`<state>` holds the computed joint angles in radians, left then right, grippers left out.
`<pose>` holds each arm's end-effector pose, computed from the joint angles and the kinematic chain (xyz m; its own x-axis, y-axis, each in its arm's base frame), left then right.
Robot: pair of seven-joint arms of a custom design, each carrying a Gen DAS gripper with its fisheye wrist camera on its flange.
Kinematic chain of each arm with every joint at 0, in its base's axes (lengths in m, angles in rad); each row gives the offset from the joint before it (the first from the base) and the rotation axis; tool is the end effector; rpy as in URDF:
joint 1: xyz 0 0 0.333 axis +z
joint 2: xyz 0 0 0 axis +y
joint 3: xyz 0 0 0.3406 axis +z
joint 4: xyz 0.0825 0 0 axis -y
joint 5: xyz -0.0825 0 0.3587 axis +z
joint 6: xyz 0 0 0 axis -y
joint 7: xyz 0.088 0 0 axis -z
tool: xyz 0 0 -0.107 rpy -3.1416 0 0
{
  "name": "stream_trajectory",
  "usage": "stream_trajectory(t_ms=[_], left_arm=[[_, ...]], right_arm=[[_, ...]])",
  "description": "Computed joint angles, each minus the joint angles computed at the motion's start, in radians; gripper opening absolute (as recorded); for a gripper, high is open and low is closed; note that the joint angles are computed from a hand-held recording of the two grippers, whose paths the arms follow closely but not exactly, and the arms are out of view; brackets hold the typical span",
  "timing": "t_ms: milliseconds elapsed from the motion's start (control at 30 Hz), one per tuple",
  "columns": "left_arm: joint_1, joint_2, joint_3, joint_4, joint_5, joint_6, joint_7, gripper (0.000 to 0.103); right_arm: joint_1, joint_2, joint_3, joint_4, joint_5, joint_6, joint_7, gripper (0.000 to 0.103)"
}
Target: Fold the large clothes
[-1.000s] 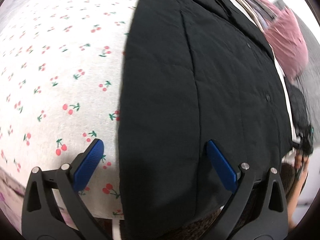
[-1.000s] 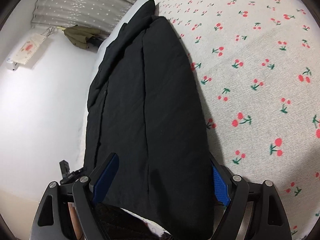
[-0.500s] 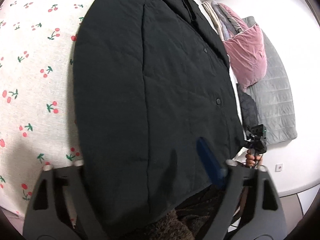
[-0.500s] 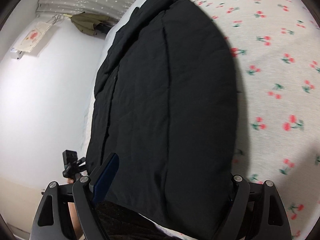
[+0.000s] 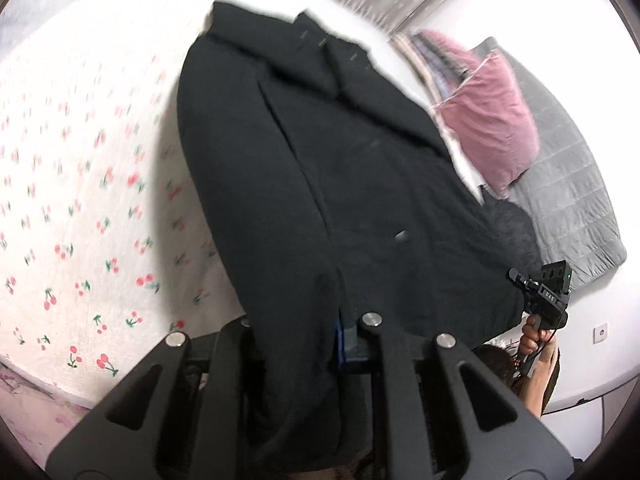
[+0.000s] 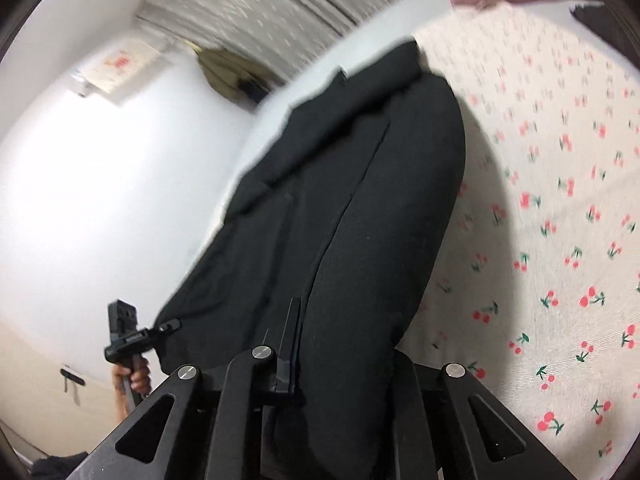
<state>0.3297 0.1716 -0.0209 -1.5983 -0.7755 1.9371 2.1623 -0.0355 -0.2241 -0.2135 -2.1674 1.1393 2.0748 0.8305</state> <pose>0.6009 0.1426 0.5929 -0.1813 -0.8249 0.5354 -0.8946 -0.0878 -0.4382 0.4765 -0.0817 0.5625 0.2040 -0.6385 -0.7421 -0.8402 0.2748 -0.4674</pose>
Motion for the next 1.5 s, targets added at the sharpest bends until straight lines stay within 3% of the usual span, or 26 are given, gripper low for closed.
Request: stream_trajectory(t_ms=[167,300,467,633,867,1000,1100,1200,1400,1500], left_arm=[[0.009,-0.082,0.007,-0.024,-0.099,-0.012,0.075,0.016],[0.015,-0.134,0.038,-0.021,-0.157,-0.058,0.116,0.015],[0.05,-0.199,0.107,-0.042,-0.258,-0.159,0.193,0.011],[0.043,-0.188,0.114,-0.049,-0.271,-0.109,0.187,0.011],[0.021,-0.025,0.051,0.071,-0.235,0.101,0.102,0.011],[0.005,0.117,-0.002,0.223,-0.181,0.243,-0.01,0.011],[-0.033,0.245,-0.027,0.362,-0.076,0.341,-0.111,0.011],[-0.077,0.386,-0.03,0.515,0.047,0.382,-0.22,0.012],[-0.14,0.64,-0.004,0.79,0.277,0.343,-0.433,0.016],[-0.129,0.663,-0.038,0.775,0.312,0.368,-0.439,0.018]], right_arm=[[0.008,-0.092,-0.018,-0.033,0.081,-0.002,-0.04,0.014],[0.01,-0.177,-0.053,-0.053,0.076,-0.022,-0.04,0.014],[0.041,-0.283,-0.06,-0.065,0.063,0.029,-0.017,0.014],[0.084,-0.309,-0.087,-0.04,0.025,0.088,-0.004,0.014],[0.132,-0.085,-0.082,0.122,0.059,0.19,0.02,0.014],[0.099,0.066,-0.006,0.248,0.042,0.31,0.073,0.015],[0.072,0.191,0.046,0.356,0.007,0.392,0.152,0.015],[0.045,0.304,0.09,0.458,-0.072,0.409,0.239,0.016],[0.028,0.512,0.145,0.603,-0.312,0.422,0.416,0.024],[0.005,0.563,0.174,0.607,-0.339,0.45,0.452,0.05]])
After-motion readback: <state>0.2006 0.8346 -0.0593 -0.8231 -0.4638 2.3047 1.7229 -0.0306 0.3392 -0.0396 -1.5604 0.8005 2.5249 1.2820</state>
